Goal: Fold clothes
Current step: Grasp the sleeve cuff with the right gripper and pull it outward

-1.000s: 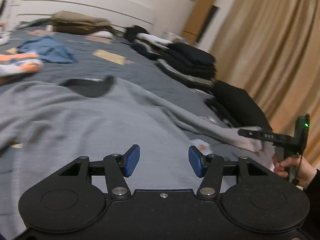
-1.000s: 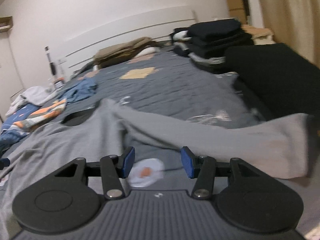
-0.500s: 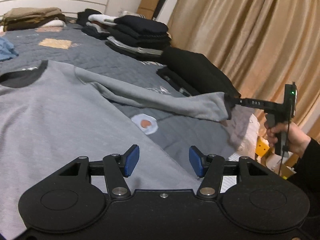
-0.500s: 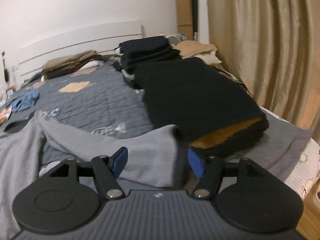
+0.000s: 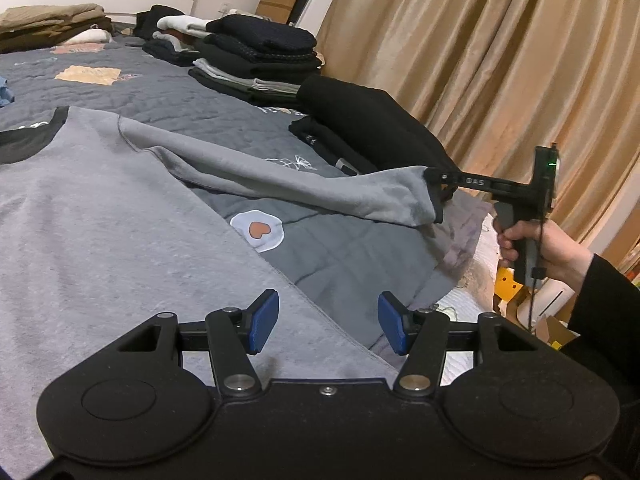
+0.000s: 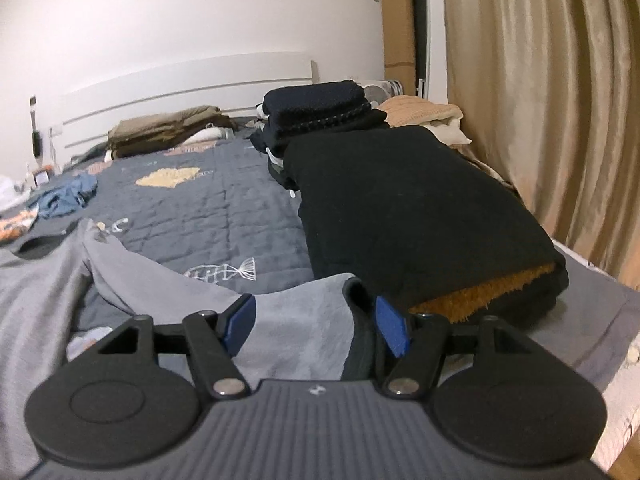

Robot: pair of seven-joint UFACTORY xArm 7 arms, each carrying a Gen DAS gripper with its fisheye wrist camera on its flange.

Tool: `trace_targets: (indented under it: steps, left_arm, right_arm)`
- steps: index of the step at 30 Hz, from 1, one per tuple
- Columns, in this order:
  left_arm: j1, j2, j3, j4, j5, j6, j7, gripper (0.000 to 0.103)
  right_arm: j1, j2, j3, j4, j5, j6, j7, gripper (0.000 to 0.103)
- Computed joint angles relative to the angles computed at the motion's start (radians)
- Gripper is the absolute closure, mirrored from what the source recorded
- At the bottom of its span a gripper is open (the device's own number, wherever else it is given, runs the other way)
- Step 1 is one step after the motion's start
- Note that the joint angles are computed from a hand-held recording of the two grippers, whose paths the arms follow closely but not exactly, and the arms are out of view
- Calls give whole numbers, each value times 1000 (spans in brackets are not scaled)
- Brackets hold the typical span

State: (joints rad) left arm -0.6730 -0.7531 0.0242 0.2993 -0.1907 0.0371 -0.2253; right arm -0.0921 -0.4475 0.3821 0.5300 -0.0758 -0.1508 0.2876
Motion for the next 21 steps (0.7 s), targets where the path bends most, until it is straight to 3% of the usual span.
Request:
trace_targets:
  steps: [4,8,10,13,14,18,21]
  left_arm:
    - [0,2,1,2,-1,-3,-4,48]
    - [5,4,-4,-1,0,-8,-10,45]
    - [8,2,-5,-1,2,-5,-14,45]
    - [17,-2,-9,-2,5,1,-18,45]
    - [17,-4,-7,-3,6,0,-16,45]
    - [27,-10,-4,-5,6,-1,-19,45]
    - [42,-22,-11,-9,11,-2,-24,45]
  right_arm:
    - [-78,46,68,28,-12,-13,-7,38]
    - [-201,76,190,62,-6,-36,-41,58]
    - [-317,83,298,94,-8,-5,-36,62]
    - [-493,48,458,120,-38,15,8,98]
    - [-500,46,459,130,-45,28,34,98]
    - [-383,81,329,142,16,-46,145,100]
    - [-402,82,331,164,81,-110,161,100]
